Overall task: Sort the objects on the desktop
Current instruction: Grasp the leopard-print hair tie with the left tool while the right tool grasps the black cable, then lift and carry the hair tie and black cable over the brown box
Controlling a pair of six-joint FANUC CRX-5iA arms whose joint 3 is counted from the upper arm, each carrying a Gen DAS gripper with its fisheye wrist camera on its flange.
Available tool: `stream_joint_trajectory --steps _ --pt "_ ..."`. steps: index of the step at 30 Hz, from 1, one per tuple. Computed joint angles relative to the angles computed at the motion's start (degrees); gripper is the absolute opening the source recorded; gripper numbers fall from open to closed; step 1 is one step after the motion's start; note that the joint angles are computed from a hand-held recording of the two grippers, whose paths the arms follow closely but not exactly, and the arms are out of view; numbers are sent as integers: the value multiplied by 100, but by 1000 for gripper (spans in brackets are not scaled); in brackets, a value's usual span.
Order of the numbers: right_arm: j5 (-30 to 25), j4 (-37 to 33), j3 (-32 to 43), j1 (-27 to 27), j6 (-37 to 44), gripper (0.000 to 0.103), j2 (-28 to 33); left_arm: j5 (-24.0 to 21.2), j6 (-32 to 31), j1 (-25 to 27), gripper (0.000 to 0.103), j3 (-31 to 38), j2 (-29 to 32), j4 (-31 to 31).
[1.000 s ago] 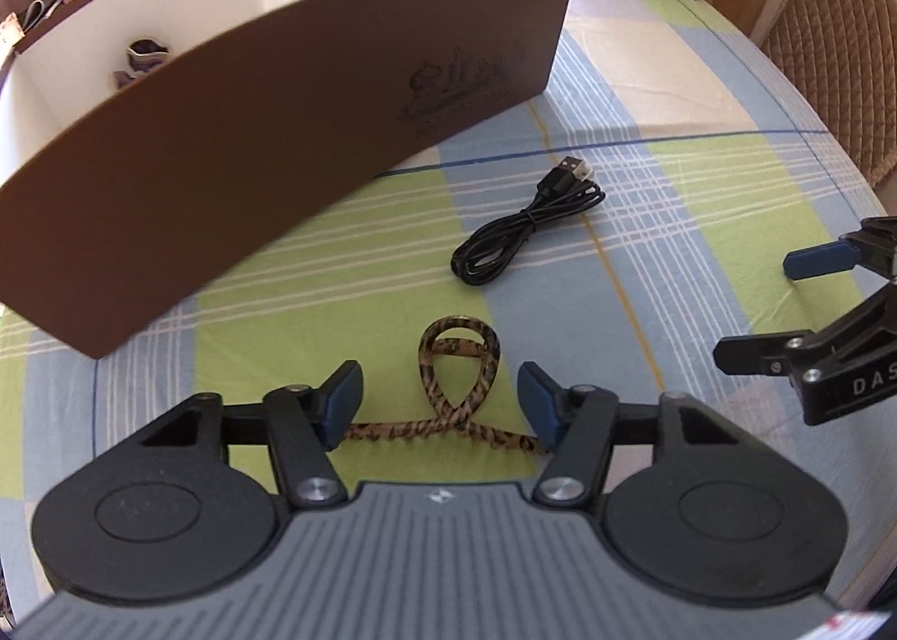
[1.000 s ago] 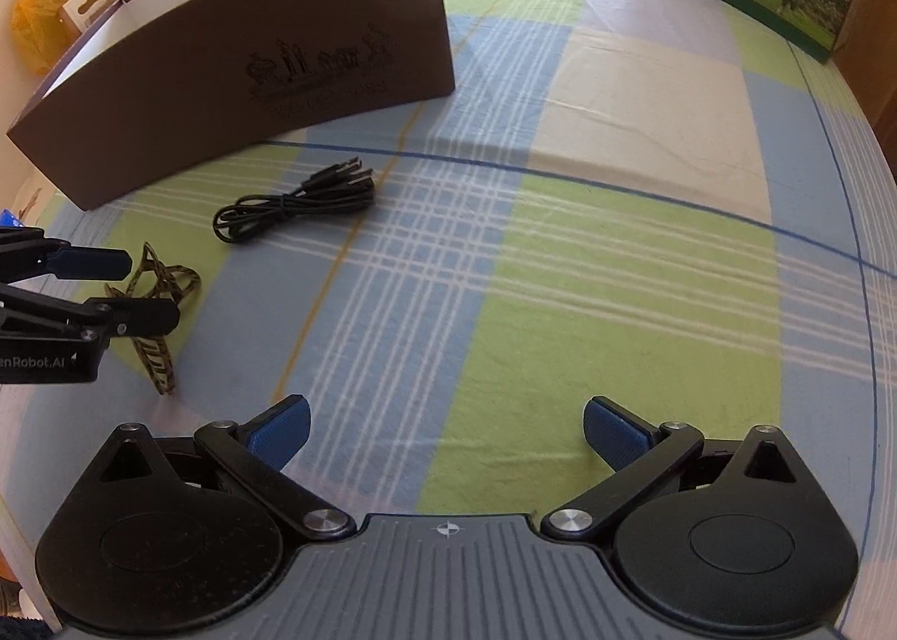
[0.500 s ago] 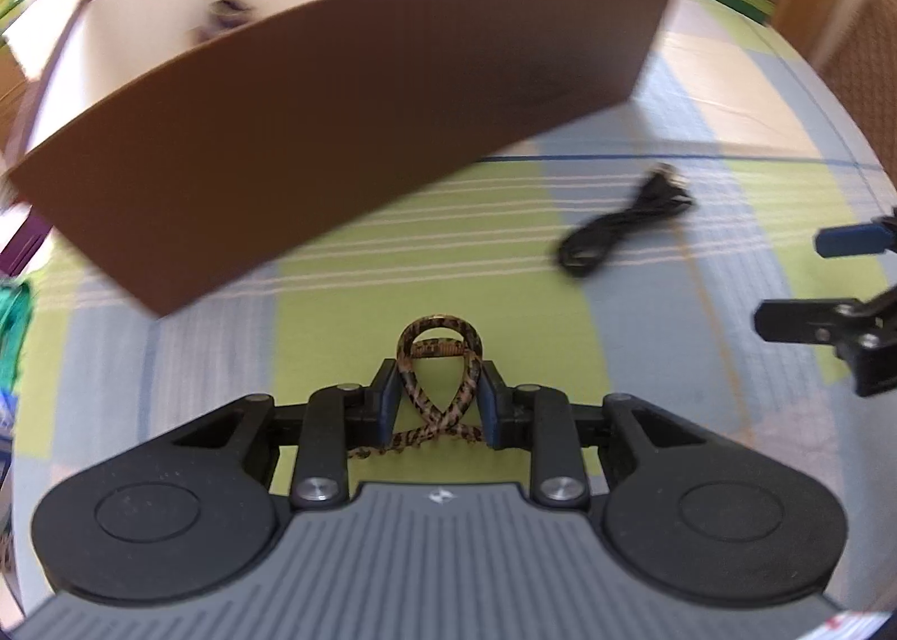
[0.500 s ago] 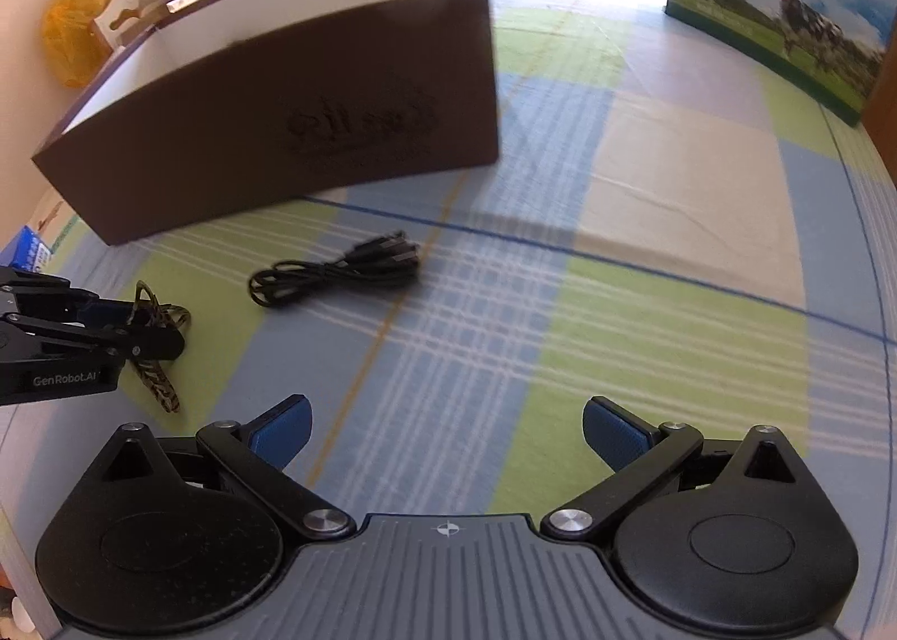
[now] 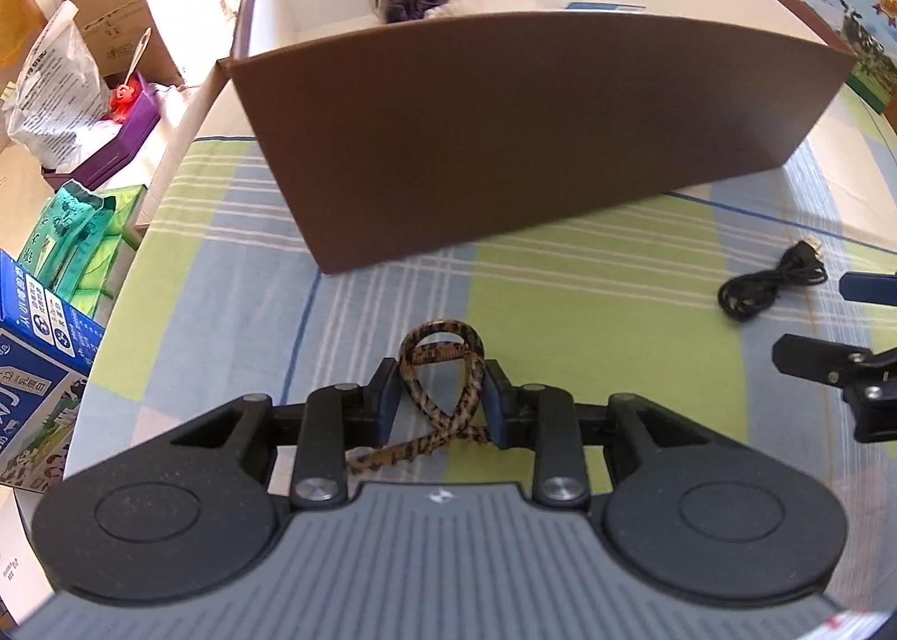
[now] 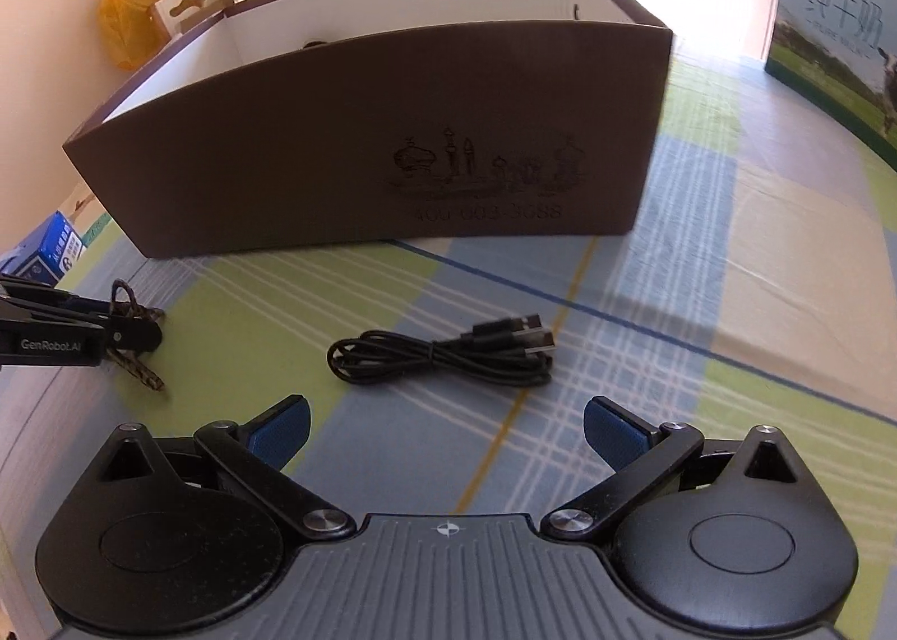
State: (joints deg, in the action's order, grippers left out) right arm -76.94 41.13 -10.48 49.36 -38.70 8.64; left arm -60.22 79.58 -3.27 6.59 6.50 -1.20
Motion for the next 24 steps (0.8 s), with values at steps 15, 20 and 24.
stream_joint_trajectory --steps 15,20,24 --pt "162 14 66 -378 821 101 284 61 42 7 29 19 31 -12" --pt "28 122 81 -319 671 96 368 77 65 -9 29 32 45 -39" --pt "-84 141 128 -259 556 95 432 113 53 -3 29 4 30 -38"
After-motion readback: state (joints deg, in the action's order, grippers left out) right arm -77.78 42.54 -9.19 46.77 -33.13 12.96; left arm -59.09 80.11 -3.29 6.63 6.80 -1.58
